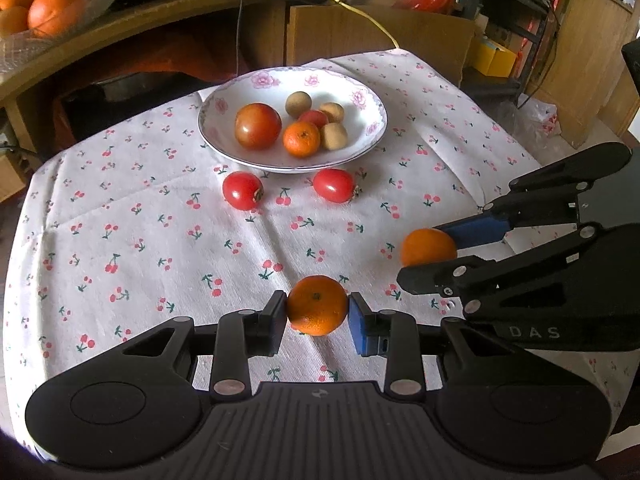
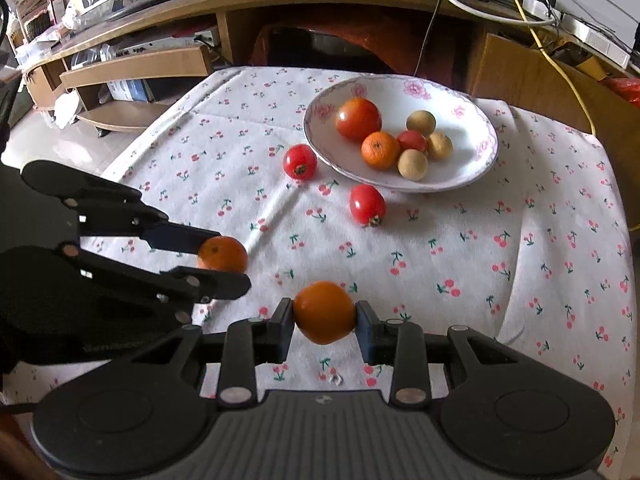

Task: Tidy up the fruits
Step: 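Lift both held tangerines above the cloth, then carry both tangerines over the white bowl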

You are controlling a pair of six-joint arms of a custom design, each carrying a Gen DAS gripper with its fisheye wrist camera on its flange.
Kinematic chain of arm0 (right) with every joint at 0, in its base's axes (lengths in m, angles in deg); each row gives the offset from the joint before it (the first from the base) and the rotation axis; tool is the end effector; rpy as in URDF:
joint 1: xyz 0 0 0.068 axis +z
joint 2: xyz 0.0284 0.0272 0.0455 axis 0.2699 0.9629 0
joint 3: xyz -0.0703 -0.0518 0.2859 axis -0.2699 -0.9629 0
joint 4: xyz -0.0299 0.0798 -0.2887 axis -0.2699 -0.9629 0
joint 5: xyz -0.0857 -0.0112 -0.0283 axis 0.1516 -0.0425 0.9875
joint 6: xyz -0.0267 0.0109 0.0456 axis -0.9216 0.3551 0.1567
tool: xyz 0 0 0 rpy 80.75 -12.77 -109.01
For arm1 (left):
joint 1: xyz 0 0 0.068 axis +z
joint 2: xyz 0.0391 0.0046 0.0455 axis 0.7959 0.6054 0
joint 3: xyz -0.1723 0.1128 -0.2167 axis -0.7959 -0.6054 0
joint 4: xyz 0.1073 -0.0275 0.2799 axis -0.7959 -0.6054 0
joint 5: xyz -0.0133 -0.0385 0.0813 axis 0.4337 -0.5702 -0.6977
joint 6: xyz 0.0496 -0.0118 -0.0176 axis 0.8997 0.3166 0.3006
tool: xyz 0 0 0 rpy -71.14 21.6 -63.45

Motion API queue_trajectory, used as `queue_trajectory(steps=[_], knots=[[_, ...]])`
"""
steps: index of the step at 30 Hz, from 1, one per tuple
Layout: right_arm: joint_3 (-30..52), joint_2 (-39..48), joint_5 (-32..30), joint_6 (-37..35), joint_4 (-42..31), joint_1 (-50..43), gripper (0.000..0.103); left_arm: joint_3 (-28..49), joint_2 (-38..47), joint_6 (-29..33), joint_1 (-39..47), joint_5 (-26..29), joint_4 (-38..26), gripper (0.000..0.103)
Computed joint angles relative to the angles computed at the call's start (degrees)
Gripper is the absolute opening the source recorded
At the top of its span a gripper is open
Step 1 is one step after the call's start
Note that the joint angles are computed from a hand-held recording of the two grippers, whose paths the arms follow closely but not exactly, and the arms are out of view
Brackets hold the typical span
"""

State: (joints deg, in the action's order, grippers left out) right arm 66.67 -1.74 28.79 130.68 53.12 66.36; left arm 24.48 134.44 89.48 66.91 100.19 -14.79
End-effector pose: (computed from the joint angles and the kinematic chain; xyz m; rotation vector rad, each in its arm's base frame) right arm 0.1684 0.1831 0.1460 0.1528 2.5797 0.0711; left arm 0.2516 0.0424 0.1253 1.1767 2.2857 -0.4654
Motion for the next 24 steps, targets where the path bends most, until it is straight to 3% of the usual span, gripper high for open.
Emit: queue_trajectory(steps=[13, 24], knots=[[0.1, -1.5, 1.2, 0.7, -0.4, -1.2, 0.032, 0.3, -1.3, -3.0, -1.4, 1.0, 1.0, 0.039], [1.7, -3.5, 3.8, -3.1, -0.8, -5.4, 0.032, 2.7, -2.1, -11.3, -4.8, 2.9, 5.1, 0.039]])
